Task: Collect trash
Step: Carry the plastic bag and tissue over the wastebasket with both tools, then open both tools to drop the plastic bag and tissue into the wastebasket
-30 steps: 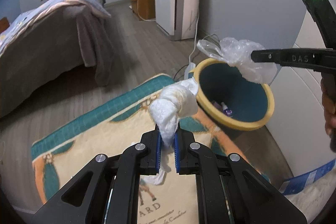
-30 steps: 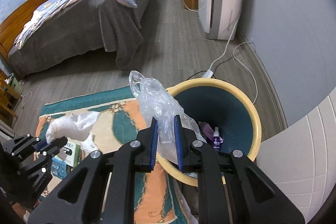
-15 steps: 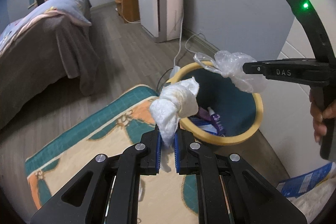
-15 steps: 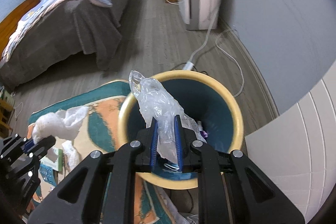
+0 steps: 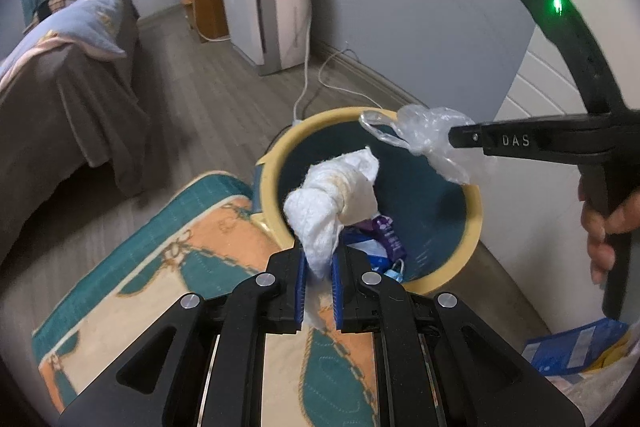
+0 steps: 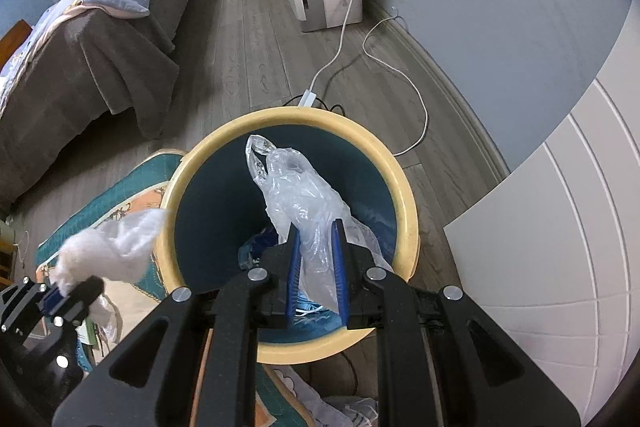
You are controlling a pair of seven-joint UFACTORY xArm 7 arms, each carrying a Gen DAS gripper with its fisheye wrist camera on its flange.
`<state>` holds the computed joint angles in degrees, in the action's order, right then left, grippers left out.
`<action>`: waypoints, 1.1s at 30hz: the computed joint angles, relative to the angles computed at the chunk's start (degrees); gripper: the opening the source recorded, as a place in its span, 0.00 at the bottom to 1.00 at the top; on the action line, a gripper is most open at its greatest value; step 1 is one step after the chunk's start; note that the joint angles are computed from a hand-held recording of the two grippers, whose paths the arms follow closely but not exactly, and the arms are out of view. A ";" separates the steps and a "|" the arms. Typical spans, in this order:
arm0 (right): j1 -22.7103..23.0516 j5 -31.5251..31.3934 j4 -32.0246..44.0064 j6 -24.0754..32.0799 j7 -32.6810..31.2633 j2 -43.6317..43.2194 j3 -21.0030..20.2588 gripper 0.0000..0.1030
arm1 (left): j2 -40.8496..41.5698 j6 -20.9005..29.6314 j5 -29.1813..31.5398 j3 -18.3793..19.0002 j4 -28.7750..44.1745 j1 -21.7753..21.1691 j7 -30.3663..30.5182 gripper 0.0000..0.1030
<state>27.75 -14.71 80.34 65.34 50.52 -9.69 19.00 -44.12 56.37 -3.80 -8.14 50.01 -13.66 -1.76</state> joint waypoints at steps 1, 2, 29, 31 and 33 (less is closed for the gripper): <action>0.03 -0.26 0.05 -0.07 0.14 -0.03 0.10 0.14 | 0.37 -0.53 -0.11 -0.24 -0.14 -0.15 -0.09 0.11; 0.05 -0.39 0.07 -0.31 0.15 -0.06 0.11 0.14 | 0.79 -1.08 -0.29 -0.38 -0.26 -0.34 -0.19 0.11; -0.68 -6.79 -0.14 -4.49 3.85 -0.75 1.34 0.19 | 3.19 -10.12 0.26 -0.54 -1.15 -1.84 -0.76 0.38; -0.53 -6.99 0.08 -4.26 3.98 -0.57 1.52 0.25 | 3.08 -10.11 0.48 -0.59 -1.23 -1.69 -0.78 0.45; -0.47 -7.21 0.18 -4.20 3.97 -0.55 1.48 0.34 | 2.81 -10.06 0.65 -0.56 -1.40 -1.52 -0.82 0.55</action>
<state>27.27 -21.92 80.52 61.13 54.49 -10.24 20.48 -41.31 46.31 -3.15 -8.70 48.62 -15.18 -2.58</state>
